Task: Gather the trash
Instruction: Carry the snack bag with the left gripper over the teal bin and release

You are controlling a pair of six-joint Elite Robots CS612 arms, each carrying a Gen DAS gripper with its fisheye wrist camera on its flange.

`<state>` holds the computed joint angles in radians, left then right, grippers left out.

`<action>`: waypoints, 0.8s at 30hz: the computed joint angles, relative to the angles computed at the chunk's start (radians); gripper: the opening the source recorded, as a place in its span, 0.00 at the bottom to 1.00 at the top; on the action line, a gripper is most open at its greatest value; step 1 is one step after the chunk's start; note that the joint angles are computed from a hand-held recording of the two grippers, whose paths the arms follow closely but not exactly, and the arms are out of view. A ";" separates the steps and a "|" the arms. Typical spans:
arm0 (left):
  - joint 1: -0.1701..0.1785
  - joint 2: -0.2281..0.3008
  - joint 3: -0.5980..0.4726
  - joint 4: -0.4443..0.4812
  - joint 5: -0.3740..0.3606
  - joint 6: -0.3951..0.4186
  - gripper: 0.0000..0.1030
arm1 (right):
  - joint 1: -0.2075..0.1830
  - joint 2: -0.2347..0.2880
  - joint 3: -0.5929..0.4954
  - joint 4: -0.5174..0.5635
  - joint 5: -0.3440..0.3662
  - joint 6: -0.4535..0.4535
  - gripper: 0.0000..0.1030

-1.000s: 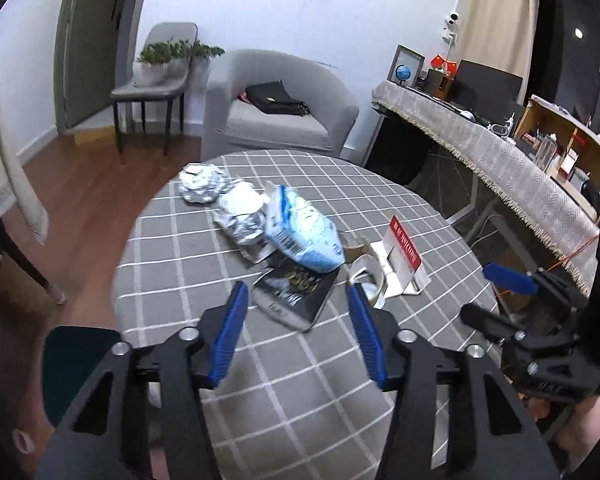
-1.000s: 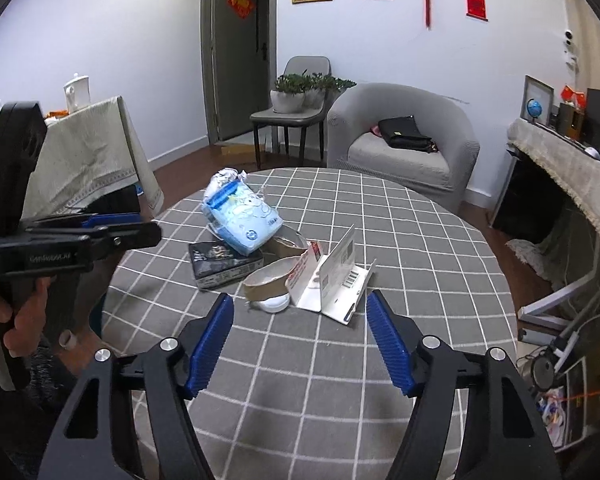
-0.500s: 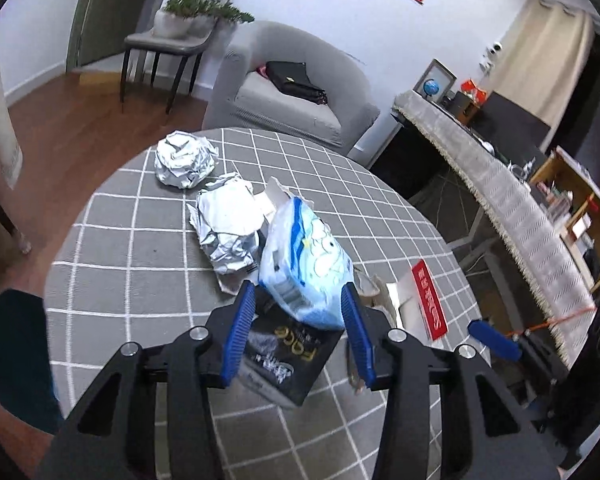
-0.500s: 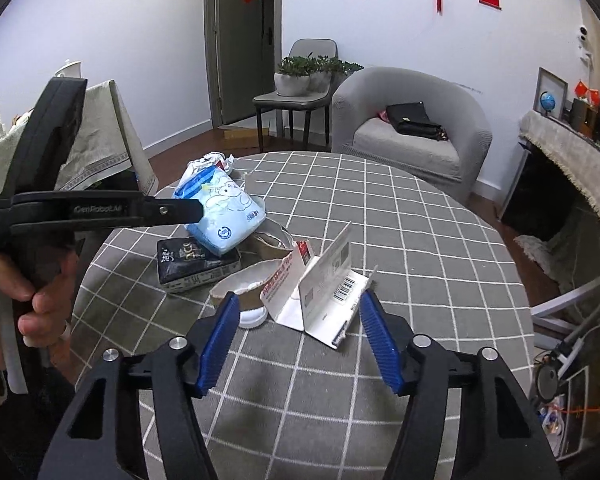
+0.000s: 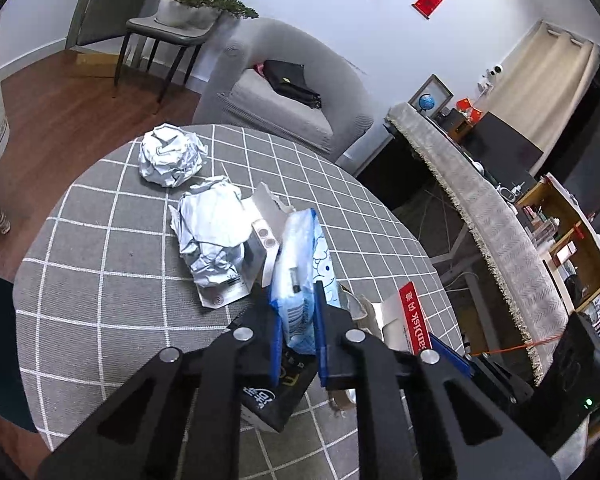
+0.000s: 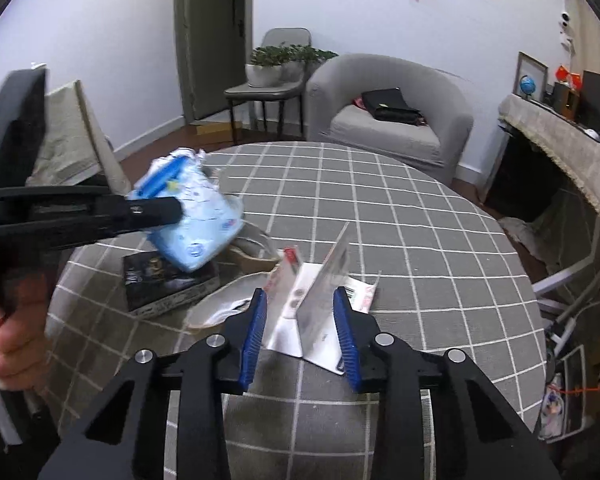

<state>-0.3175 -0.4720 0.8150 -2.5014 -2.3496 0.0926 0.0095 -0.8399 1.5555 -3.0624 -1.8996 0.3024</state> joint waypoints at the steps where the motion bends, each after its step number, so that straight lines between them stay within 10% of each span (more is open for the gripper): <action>1: 0.001 -0.003 0.003 -0.003 -0.001 0.005 0.14 | 0.000 0.001 -0.002 0.006 -0.003 0.009 0.33; 24: 0.031 -0.095 0.171 -0.254 -0.001 0.209 0.12 | -0.013 0.010 -0.051 0.064 -0.044 0.128 0.01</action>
<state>-0.2863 -0.5672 0.9865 -2.7555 -2.3503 0.3015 -0.0036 -0.8298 1.5047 -2.9979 -1.9434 0.4300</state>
